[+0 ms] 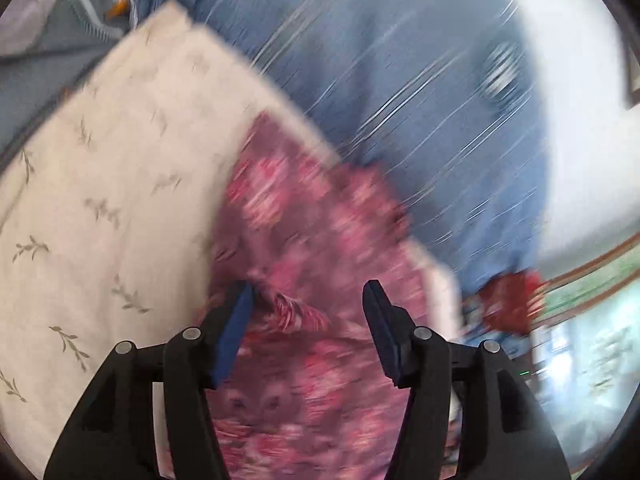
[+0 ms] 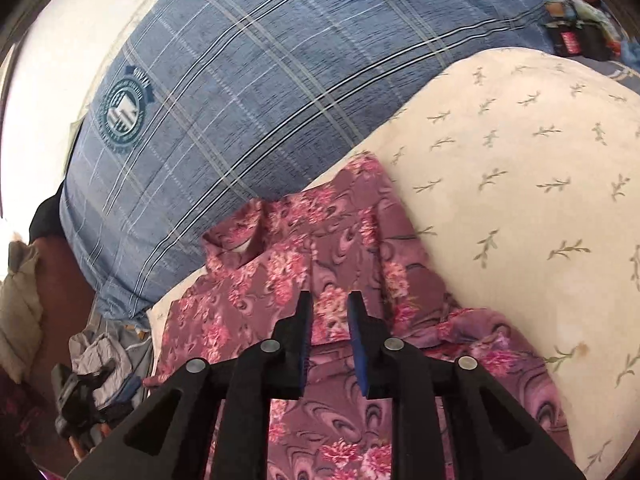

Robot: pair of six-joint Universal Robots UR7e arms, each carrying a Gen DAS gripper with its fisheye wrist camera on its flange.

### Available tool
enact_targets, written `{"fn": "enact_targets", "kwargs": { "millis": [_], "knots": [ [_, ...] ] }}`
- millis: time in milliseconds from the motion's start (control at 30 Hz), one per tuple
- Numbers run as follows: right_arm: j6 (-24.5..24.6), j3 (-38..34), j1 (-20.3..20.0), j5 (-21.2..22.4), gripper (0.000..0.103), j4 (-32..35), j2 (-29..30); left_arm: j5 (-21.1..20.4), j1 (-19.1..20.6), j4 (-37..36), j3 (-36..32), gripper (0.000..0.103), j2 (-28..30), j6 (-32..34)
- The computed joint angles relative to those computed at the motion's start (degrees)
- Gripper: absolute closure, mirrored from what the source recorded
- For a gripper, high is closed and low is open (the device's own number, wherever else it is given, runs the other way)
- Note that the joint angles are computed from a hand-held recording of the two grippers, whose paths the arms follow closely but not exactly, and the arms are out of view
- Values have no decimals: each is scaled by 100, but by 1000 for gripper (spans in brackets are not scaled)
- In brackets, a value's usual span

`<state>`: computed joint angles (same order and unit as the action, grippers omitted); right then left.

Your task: Fold small clothes

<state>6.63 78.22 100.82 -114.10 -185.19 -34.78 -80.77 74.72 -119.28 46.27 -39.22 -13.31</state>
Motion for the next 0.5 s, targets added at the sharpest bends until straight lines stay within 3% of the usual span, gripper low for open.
{"fn": "enact_targets", "kwargs": {
  "millis": [67, 167, 233, 300, 400, 500],
  "knots": [
    [16, -108, -14, -77, 70, 313, 82, 803, -199, 254, 40, 55, 42, 417],
    [-9, -103, 1, -170, 68, 323, 131, 1435, -427, 130, 344, 54, -53, 887],
    [149, -36, 23, -157, 68, 458, 35, 1265, -437, -129, 613, 54, -218, 958],
    [64, 180, 32, -49, 66, 112, -72, 1112, -454, -253, 698, 47, -287, 1183],
    [38, 258, 35, -373, 65, 329, -123, 1416, -469, 231, 460, 43, -98, 1051],
    [-226, 424, -42, -240, 65, 16, -103, 1359, -458, 198, 402, 37, -1, 1058]
  ]
}}
